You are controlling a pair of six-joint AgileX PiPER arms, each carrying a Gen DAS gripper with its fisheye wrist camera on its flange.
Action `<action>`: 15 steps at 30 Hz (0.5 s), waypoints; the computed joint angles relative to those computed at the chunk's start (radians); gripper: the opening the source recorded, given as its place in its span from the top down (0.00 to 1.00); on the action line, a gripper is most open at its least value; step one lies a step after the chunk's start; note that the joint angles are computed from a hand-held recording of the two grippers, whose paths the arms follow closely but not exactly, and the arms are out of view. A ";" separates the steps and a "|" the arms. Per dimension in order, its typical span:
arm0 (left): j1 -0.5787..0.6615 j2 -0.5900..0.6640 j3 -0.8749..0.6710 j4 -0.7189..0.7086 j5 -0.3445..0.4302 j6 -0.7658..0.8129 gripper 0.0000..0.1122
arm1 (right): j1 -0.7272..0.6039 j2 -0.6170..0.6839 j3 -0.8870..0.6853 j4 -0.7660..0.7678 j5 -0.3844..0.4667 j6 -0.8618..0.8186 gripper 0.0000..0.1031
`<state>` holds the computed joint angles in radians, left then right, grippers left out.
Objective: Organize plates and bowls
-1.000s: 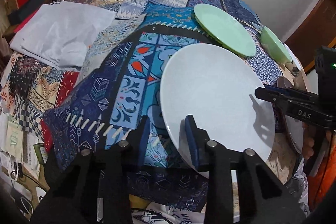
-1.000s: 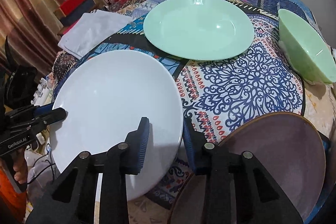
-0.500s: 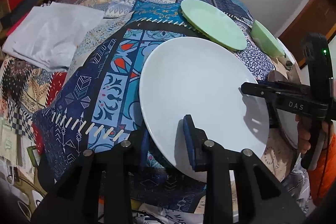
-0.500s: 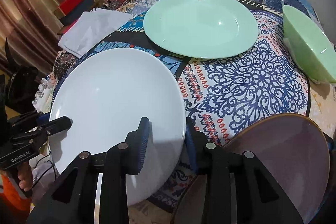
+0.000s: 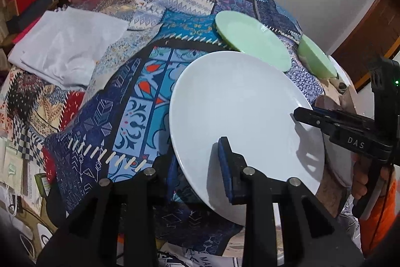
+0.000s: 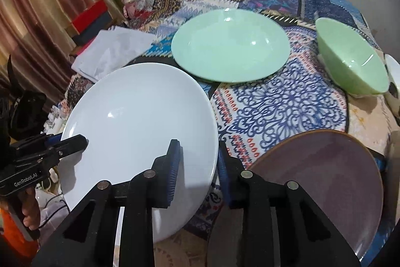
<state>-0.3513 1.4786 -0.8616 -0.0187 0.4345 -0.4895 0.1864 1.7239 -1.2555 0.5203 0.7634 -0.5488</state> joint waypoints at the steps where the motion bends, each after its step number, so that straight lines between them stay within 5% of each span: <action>1: -0.008 -0.006 -0.006 0.018 0.005 -0.016 0.73 | -0.007 -0.009 0.004 0.007 -0.001 -0.005 0.75; 15: -0.138 -0.013 -0.139 0.151 0.079 -0.133 0.73 | -0.157 -0.157 0.077 0.085 0.016 -0.072 0.76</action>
<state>-0.4895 1.4657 -1.0005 0.1322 0.5137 -0.6229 0.0299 1.5664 -1.1785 0.6055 0.7794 -0.6205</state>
